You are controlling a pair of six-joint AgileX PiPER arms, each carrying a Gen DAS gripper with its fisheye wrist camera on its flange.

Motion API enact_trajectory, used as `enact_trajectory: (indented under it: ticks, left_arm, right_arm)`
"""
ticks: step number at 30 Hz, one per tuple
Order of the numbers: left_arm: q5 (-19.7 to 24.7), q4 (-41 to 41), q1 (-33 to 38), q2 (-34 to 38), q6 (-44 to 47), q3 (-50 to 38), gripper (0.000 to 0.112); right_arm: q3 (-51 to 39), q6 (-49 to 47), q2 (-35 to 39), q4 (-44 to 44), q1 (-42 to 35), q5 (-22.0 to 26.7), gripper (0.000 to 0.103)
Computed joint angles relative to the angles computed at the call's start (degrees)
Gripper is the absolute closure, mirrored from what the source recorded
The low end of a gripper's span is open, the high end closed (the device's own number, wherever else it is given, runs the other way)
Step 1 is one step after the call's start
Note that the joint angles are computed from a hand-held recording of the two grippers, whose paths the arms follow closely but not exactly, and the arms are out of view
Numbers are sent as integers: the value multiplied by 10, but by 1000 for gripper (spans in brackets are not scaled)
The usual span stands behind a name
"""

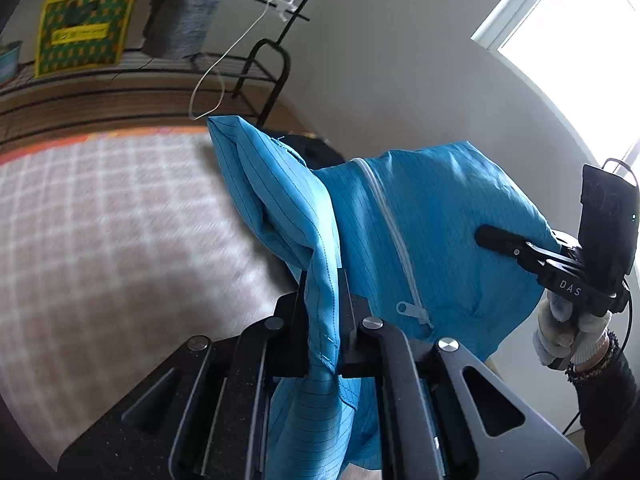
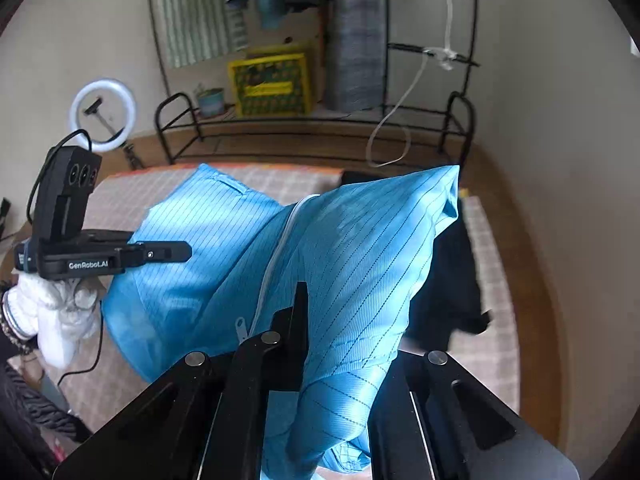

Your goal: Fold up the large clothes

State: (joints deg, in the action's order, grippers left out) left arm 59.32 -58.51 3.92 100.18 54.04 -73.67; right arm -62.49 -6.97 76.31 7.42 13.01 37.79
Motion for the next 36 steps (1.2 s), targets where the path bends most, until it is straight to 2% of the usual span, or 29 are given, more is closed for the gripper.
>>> enact_trajectory:
  ticks: [6, 10, 13, 21, 25, 27, 30, 31, 33, 34, 36]
  left_arm:
    - [-74, -6, -102, 87, -71, -137, 107]
    - [-101, 9, -136, 161, -117, -241, 107]
    - [-110, 27, -151, 217, -149, -312, 107]
    - [-144, 80, -171, 306, -187, -393, 107]
    - [-168, 128, -170, 326, -218, -403, 106]
    - [-177, 171, -173, 338, -251, -417, 106]
    - [-183, 243, -183, 351, -299, -432, 98]
    - [-190, 254, -185, 350, -305, -427, 97]
    - [-197, 284, -191, 345, -323, -420, 82]
    - [-201, 309, -196, 342, -340, -418, 67]
    - [-231, 345, -203, 323, -361, -389, 59]
  right_arm:
    - [-91, -89, 84, 36, -85, -28, 99]
    - [-156, -144, 164, 72, -120, -55, 99]
    - [-211, -184, 221, 99, -147, -52, 99]
    - [-285, -214, 333, 136, -178, -70, 99]
    - [-305, -202, 373, 127, -194, -61, 98]
    - [-313, -165, 386, 94, -197, -61, 96]
    - [-359, -91, 418, 26, -198, -17, 81]
    - [-360, -66, 419, -3, -195, -15, 79]
    - [-353, -50, 415, -29, -193, -19, 77]
    - [-350, -39, 413, -42, -193, -18, 71]
    - [-337, -11, 403, -70, -193, -20, 65]
